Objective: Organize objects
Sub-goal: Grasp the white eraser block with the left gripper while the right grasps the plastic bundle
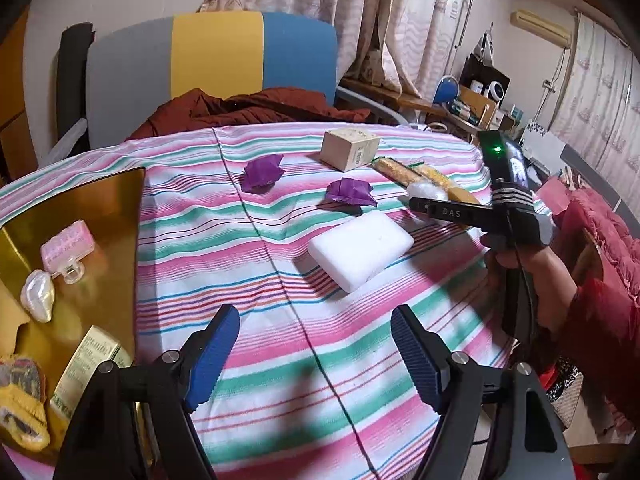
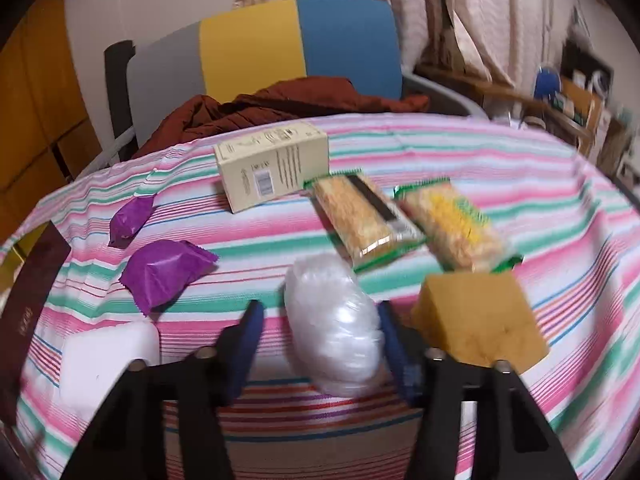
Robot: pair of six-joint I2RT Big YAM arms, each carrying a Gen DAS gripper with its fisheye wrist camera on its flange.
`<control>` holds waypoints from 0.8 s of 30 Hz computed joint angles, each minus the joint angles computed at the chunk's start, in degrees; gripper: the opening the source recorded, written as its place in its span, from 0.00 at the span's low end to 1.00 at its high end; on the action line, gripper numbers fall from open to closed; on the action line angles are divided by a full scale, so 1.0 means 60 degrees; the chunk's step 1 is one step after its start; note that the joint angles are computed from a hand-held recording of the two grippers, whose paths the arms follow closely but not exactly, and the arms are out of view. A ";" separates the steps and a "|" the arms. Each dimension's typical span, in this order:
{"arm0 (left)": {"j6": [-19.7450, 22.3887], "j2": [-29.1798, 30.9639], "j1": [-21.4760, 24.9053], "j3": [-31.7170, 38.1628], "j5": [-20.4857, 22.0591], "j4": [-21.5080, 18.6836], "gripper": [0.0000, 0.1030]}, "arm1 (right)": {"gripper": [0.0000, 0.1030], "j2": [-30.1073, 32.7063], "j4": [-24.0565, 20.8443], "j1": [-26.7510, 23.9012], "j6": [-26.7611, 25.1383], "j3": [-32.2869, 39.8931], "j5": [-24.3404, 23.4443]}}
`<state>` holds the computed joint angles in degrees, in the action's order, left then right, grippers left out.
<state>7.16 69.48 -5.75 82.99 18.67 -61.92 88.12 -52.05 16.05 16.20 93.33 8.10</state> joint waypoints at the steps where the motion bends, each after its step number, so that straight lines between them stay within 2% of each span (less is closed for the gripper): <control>1: 0.0016 0.0103 -0.0057 0.0086 -0.0040 -0.0006 0.77 | 0.50 -0.0030 0.0080 -0.0001 0.0101 -0.0069 0.0031; 7: 0.0202 0.0779 -0.0557 0.0651 -0.0420 -0.0066 0.77 | 0.39 -0.0180 0.0489 0.0005 0.0332 -0.0351 -0.0091; 12: 0.0956 0.1577 -0.1018 0.1317 -0.0680 -0.0220 0.77 | 0.38 -0.0193 0.0620 0.0056 0.0241 -0.0446 -0.0121; 17: 0.1375 0.2702 -0.1196 0.2255 -0.0781 -0.0559 0.77 | 0.38 -0.0196 0.0698 0.0037 0.0258 -0.0523 -0.0133; 19: 0.1528 0.2978 -0.1133 0.2440 -0.0276 -0.0687 0.79 | 0.38 -0.0208 0.0750 0.0024 0.0277 -0.0561 -0.0160; 21: 0.1203 0.3315 -0.0968 0.2857 0.0593 -0.1326 0.79 | 0.38 -0.0225 0.0801 0.0013 0.0285 -0.0599 -0.0180; 24: 0.1063 0.3157 -0.0916 0.2689 0.1314 -0.1562 0.79 | 0.38 -0.0248 0.0869 -0.0006 0.0305 -0.0640 -0.0216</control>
<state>13.54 88.42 -11.24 99.13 26.55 -71.29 86.63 -46.84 16.02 18.03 89.49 6.80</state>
